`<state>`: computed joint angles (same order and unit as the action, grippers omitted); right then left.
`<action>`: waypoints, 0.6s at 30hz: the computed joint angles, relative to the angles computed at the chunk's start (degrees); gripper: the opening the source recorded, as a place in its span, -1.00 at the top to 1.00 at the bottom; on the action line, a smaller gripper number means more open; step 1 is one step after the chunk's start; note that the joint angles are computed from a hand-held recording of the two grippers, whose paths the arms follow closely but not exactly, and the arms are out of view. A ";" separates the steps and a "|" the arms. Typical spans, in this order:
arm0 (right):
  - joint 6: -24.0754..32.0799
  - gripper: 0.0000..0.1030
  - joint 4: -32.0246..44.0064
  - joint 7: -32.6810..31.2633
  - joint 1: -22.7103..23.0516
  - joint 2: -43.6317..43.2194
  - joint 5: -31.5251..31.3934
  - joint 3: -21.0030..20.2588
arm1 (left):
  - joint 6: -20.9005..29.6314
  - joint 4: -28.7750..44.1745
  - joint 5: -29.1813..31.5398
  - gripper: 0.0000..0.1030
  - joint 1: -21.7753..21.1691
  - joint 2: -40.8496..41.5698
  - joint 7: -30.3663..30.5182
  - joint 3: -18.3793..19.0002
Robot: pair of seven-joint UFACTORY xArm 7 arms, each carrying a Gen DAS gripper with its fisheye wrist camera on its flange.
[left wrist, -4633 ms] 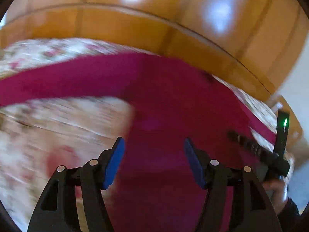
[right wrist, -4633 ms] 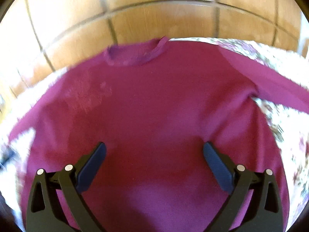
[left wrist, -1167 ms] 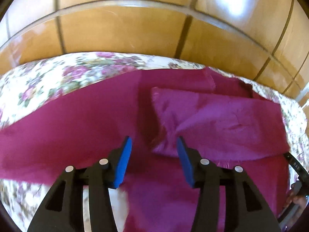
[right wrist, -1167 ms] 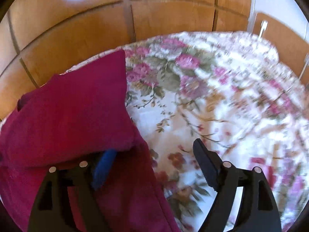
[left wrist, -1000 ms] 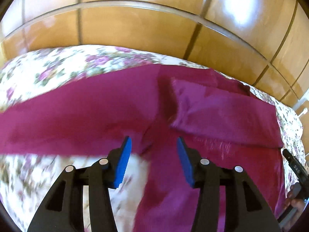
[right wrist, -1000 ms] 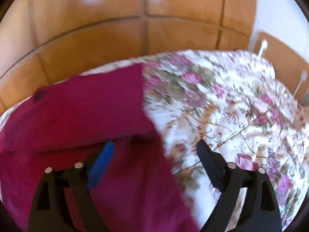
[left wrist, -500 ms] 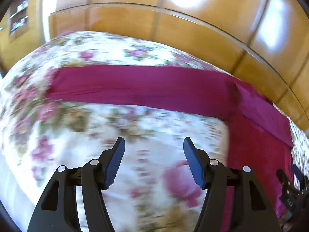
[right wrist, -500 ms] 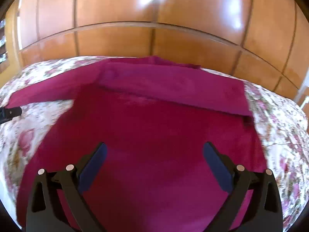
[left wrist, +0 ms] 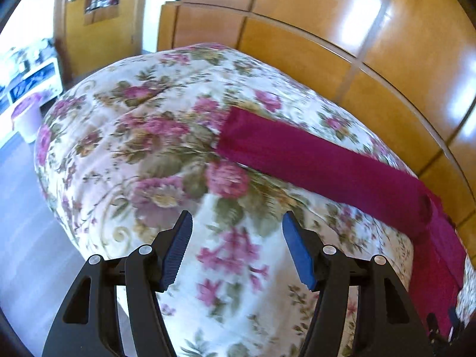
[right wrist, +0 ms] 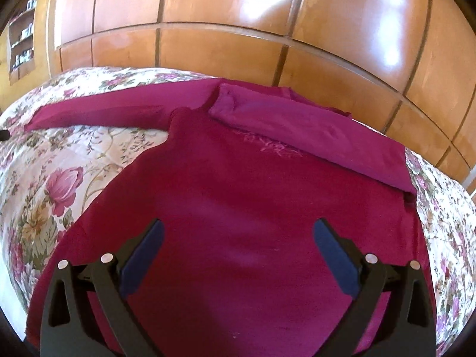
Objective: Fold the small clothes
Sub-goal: 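Release the folded sleeve and lift the right tool away from the sweater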
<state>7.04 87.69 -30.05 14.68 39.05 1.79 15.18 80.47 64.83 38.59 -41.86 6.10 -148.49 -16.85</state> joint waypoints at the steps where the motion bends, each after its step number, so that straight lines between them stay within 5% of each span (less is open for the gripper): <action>1: 0.48 -0.95 0.29 0.20 0.55 0.29 -0.21 -0.51 | -0.78 -1.24 -0.17 -0.33 0.06 -0.94 -0.97 0.02; 10: 2.65 -0.95 2.77 1.04 2.15 3.05 -0.94 -1.67 | -4.40 -8.34 -0.01 -0.36 2.78 -6.08 -6.44 -1.15; 18: 2.68 -0.96 3.42 -0.33 0.77 4.14 0.40 0.16 | -8.86 -12.33 0.26 -0.36 6.82 -8.64 -3.42 -0.82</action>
